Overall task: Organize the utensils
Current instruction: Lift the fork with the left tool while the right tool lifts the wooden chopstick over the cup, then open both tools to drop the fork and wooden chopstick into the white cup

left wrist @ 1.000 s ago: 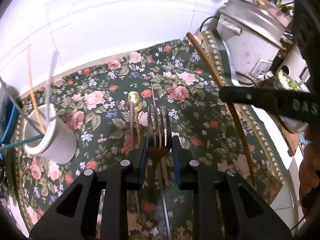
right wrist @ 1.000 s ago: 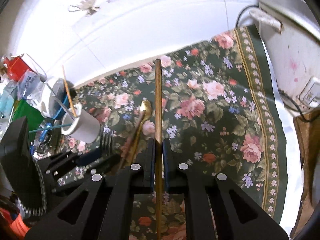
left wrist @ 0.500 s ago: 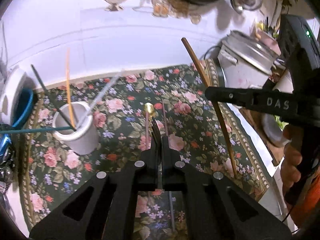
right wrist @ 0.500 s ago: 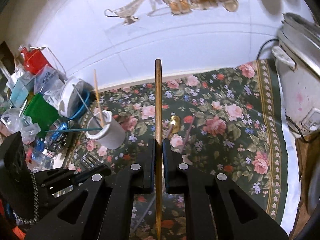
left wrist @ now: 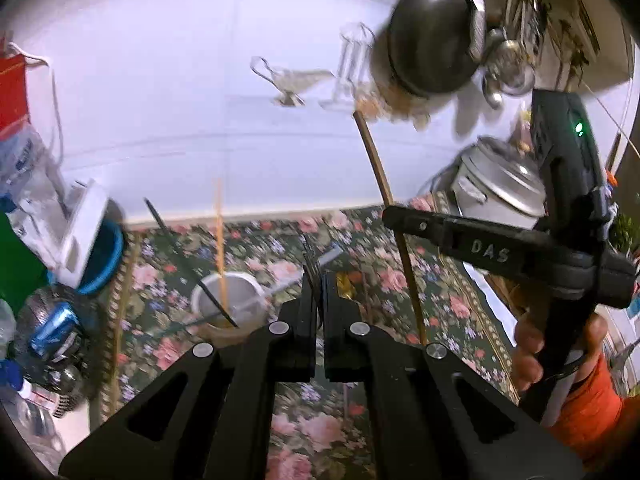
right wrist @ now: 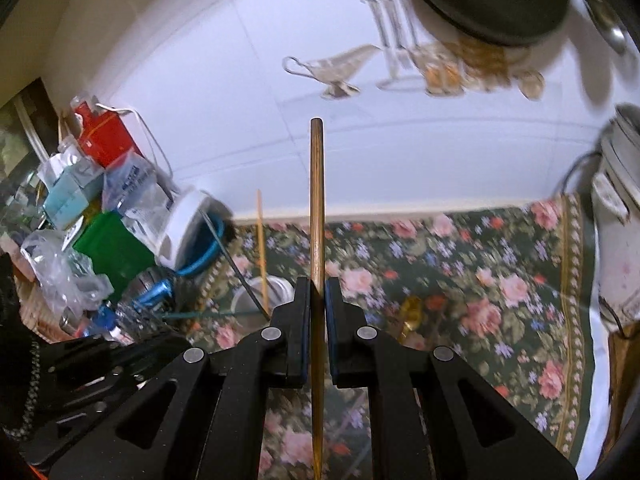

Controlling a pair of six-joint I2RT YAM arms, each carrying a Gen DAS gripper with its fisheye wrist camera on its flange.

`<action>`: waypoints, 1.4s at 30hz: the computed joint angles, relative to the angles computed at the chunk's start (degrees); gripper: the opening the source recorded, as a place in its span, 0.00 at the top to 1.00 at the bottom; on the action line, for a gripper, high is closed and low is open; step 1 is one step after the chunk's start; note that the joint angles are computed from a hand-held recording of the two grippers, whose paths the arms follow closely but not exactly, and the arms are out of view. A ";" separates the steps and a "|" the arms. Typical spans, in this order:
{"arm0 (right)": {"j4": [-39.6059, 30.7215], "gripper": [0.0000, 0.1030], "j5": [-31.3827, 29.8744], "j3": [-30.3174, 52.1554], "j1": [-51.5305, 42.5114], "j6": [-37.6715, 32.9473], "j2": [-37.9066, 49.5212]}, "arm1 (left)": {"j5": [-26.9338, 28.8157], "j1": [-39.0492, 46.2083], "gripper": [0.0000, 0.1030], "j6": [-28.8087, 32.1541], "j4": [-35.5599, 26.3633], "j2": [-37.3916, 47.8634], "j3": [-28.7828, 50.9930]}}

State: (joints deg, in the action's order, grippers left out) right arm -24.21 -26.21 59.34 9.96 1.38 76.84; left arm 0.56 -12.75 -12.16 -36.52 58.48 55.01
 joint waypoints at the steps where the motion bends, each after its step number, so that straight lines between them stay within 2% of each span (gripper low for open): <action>1: 0.90 0.93 1.22 1.39 2.26 1.41 0.97 | 1.14 2.05 0.99 0.91 -0.30 -0.05 0.63; 12: 7.44 0.93 7.97 7.91 11.80 7.64 10.04 | 15.33 21.24 0.99 7.81 1.09 5.24 4.67; 19: 11.79 0.93 13.18 11.47 16.06 12.70 16.94 | 24.61 29.09 0.99 9.16 3.26 13.05 6.72; 20: 13.08 0.93 15.30 12.42 16.95 13.95 18.84 | 25.36 29.79 0.99 9.47 3.67 13.97 6.80; 23: 14.07 0.93 16.65 13.35 17.50 15.11 20.42 | 27.51 31.43 0.99 10.15 5.08 17.71 7.54; 25: 16.07 0.93 20.52 14.25 18.84 16.41 22.82 | 29.10 32.30 0.99 10.26 6.09 20.28 7.90; 33: 19.22 0.93 24.91 15.45 20.68 17.82 27.95 | 31.18 32.81 0.99 10.95 9.65 28.35 8.05; 42: 22.30 0.93 27.43 12.74 22.43 17.67 29.87 | 31.31 33.52 0.99 14.59 8.72 30.75 6.48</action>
State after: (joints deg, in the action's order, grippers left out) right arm -1.91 1.23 72.08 32.39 19.05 106.71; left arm 31.87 20.77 2.43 -27.80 89.23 61.49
